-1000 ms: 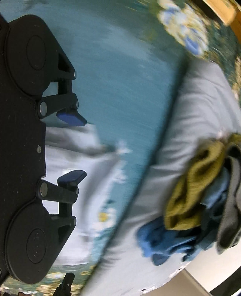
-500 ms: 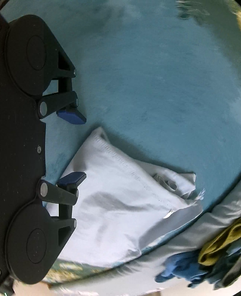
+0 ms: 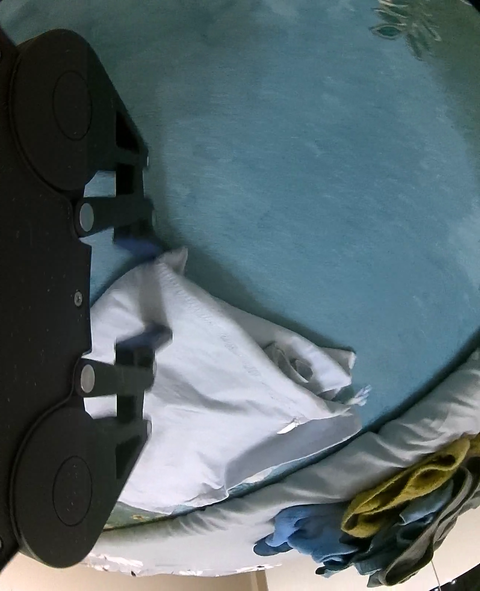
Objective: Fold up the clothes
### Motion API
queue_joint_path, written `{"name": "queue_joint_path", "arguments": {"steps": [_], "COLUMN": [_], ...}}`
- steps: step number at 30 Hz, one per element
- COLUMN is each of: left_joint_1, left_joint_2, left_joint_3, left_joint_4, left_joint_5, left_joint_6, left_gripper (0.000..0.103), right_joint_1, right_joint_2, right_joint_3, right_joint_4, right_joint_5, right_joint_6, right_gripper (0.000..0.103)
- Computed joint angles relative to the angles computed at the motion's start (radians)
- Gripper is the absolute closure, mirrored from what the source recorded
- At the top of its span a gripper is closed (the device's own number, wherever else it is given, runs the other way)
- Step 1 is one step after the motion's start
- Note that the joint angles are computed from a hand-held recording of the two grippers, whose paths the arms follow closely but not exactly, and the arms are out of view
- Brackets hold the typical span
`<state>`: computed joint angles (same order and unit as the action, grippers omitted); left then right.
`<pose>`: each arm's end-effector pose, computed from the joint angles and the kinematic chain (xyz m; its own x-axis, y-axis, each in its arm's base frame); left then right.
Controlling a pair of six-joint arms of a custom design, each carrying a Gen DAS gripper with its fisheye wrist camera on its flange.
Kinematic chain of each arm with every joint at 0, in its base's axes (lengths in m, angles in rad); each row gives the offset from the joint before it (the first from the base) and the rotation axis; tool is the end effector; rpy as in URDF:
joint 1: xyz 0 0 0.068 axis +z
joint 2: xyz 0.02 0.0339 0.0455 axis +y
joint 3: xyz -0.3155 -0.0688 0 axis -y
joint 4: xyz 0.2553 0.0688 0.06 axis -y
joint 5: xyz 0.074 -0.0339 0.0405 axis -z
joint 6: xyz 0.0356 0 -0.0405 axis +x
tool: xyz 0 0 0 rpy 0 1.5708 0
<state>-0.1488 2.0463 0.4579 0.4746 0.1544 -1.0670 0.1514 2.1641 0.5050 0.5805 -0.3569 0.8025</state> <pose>0.2643 -0.0452 0.0397 -0.6155 -0.7827 -0.0922 -0.6741 0.5834 -0.4531 0.2793 0.0552 0.0209 -0.8244 0.5558 -0.1070 0.4149 0.7220 0.5538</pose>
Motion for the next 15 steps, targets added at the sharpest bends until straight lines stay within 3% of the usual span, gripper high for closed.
{"name": "queue_joint_path", "arguments": {"steps": [3, 10, 15], "left_joint_1": [-0.026, -0.105, -0.090], "left_joint_2": [-0.033, -0.161, -0.247], "left_joint_3": [0.019, -0.004, -0.059], "left_joint_4": [-0.050, -0.129, -0.172], "left_joint_5": [-0.049, -0.160, -0.153], "left_joint_6": [0.016, 0.022, 0.062], "left_gripper": [0.099, 0.100, 0.100], "right_joint_1": [0.019, 0.064, 0.080], "right_joint_2": [-0.036, -0.121, -0.189], "right_joint_3": [0.006, -0.023, -0.096], "right_joint_4": [-0.040, -0.093, -0.088], "right_joint_5": [0.038, 0.111, 0.126], "right_joint_6": [-0.030, -0.051, -0.045], "right_gripper": [0.097, 0.099, 0.100]}}
